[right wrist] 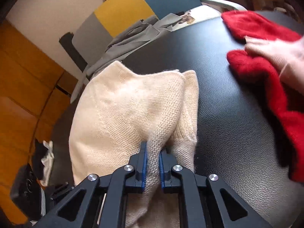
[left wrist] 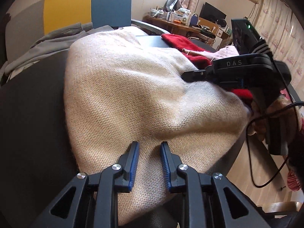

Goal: Fold clothes

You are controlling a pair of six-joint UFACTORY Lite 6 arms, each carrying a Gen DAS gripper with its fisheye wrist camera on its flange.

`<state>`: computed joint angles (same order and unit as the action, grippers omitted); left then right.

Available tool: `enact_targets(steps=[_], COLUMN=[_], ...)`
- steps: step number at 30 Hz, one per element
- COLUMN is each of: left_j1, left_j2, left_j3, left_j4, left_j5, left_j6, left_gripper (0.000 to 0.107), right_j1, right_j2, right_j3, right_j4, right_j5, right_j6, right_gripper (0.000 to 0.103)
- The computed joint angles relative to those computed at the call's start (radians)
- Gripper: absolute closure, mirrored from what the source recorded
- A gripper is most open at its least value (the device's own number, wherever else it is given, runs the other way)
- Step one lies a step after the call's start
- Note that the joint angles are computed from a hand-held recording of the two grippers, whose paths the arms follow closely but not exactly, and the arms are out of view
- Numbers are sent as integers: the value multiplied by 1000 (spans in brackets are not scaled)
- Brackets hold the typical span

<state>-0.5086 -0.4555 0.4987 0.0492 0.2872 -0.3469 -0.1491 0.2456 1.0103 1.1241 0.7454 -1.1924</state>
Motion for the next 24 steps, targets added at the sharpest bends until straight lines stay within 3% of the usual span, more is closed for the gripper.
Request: enact_targets(steps=[2, 6, 11, 15, 17, 19, 22, 24], left_j1=[-29, -76, 5, 9, 24, 63, 90, 73], left_j2=[-20, -73, -65, -53, -65, -91, -103, -89], left_j3=[1, -4, -30, -48, -38, -26, -1, 19], left_j4=[111, 305, 20, -34, -101, -225, -311, -306], left_j5=[25, 59, 25, 1, 29, 45, 33, 19], left_j6=[-118, -317, -17, 45, 114, 228, 321, 327], left_gripper=[84, 84, 84, 84, 84, 84, 84, 84], right_j1=[29, 19, 14, 11, -58, -92, -118, -146], right_j2=[-42, -160, -208, -50, -12, 13, -17, -85], right_j3=[-2, 7, -17, -52, -69, -47, -42, -78], right_j4=[-52, -48, -61, -25, 110, 114, 82, 97], right_j5=[-43, -21, -84, -171, -93, -44, -20, -5], right_j6=[34, 45, 43, 0, -93, -86, -72, -98], right_gripper=[94, 94, 94, 94, 93, 88, 63, 60])
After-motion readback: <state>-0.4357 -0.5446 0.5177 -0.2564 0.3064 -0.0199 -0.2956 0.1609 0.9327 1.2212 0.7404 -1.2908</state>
